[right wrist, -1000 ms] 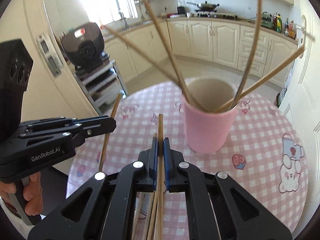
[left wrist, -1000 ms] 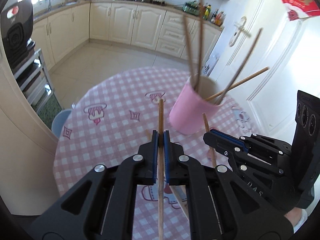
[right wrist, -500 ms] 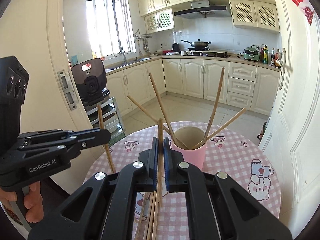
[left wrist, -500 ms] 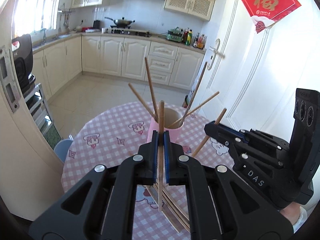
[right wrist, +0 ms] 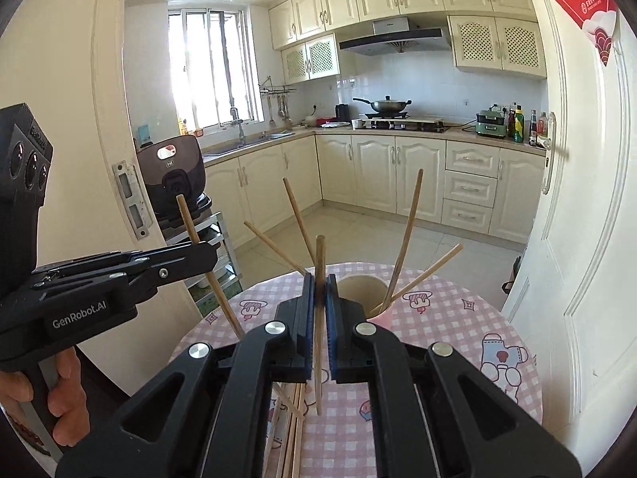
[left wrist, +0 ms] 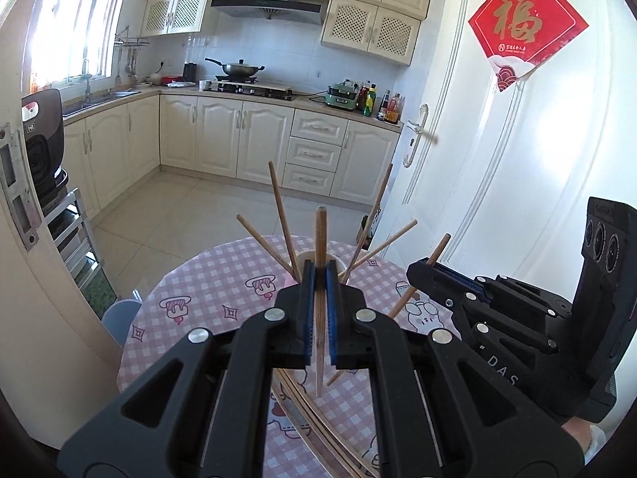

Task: Organize utensils
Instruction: 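Lift the chopsticks with both tools and bring them over the pink cup, then open both tools to drop the chopsticks into the pink cup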

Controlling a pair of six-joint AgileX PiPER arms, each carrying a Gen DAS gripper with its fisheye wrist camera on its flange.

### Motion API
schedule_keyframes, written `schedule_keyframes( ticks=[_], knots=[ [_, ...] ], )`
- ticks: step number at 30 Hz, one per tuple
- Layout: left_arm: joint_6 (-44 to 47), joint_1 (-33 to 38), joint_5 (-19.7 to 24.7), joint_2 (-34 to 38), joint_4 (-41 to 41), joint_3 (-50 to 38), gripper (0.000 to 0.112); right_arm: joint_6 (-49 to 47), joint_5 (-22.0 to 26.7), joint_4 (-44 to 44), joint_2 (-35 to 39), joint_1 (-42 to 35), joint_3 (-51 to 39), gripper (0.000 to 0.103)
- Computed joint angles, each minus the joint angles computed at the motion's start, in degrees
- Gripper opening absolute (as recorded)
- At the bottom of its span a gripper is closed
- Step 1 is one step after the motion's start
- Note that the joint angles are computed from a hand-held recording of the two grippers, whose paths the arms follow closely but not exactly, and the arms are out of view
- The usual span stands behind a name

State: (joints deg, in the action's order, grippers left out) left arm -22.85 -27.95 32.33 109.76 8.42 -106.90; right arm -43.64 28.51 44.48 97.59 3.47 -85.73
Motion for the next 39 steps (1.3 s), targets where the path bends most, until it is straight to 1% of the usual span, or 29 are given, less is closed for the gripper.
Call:
schedule_keyframes(
  ticks=[5, 7, 12, 17, 22, 25, 26, 29, 31, 34, 36, 37, 39],
  knots=[
    [0.90, 0.84, 1.16, 2.18, -1.15, -5.19, 0.006, 1.47, -1.37, -1.47, 0.53, -0.31, -2.23, 0.004],
    [0.79, 0.92, 1.93, 3.36, -1.14, -8.11, 0.006, 1.38, -0.79, -1.03, 1.00, -0.93, -3.70, 0.004],
    [-0.11, 1.57, 5.18, 8.04, -1.46, -19.56, 0.006, 2.21, -0.50, -1.79, 2.16, -1.35, -8.13, 0.004],
    [-1.71, 1.11, 9.13, 13.73, 1.42, -32.98, 0.006, 5.76, -1.29, -6.43, 3.85, -0.50, -13.08, 0.004],
    [-3.38, 0.28, 9.37, 17.95, 5.19, -40.18, 0.006, 6.01, -2.14, -7.31, 5.82, -0.21, -16.11, 0.004],
    [-4.29, -0.08, 8.97, 19.72, 7.37, -41.23, 0.006, 4.89, -2.44, -6.03, 6.88, -0.37, -16.88, 0.004],
    [-4.72, -0.18, 8.08, 19.78, 8.35, -40.22, 0.006, 5.00, -2.22, -6.07, 7.27, -0.41, -17.33, 0.004],
    [-3.87, -0.01, 6.71, 20.34, 7.86, -38.28, 0.006, 4.84, -2.50, -5.72, 7.72, -0.29, -17.50, 0.004],
    [-2.57, 0.13, 8.91, 22.65, 6.78, -41.14, 0.006, 4.64, -2.59, -5.37, 7.96, -0.28, -17.56, 0.004],
    [-0.65, 0.82, 9.75, 24.25, 4.04, -41.90, 0.006, 5.34, -2.21, -6.25, 8.50, -0.09, -18.09, 0.004],
    [0.31, 0.97, 10.79, 25.94, 3.03, -43.89, 0.006, 6.34, -1.84, -7.42, 8.94, 0.07, -18.57, 0.004],
    [0.08, 1.02, 10.46, 25.64, 3.13, -42.65, 0.006, 6.44, -1.75, -7.57, 9.07, 0.08, -18.45, 0.004],
    [1.01, 1.20, 11.39, 26.58, 1.92, -43.52, 0.006, 6.81, -1.59, -7.82, 9.34, 0.05, -18.22, 0.004]
  ],
)
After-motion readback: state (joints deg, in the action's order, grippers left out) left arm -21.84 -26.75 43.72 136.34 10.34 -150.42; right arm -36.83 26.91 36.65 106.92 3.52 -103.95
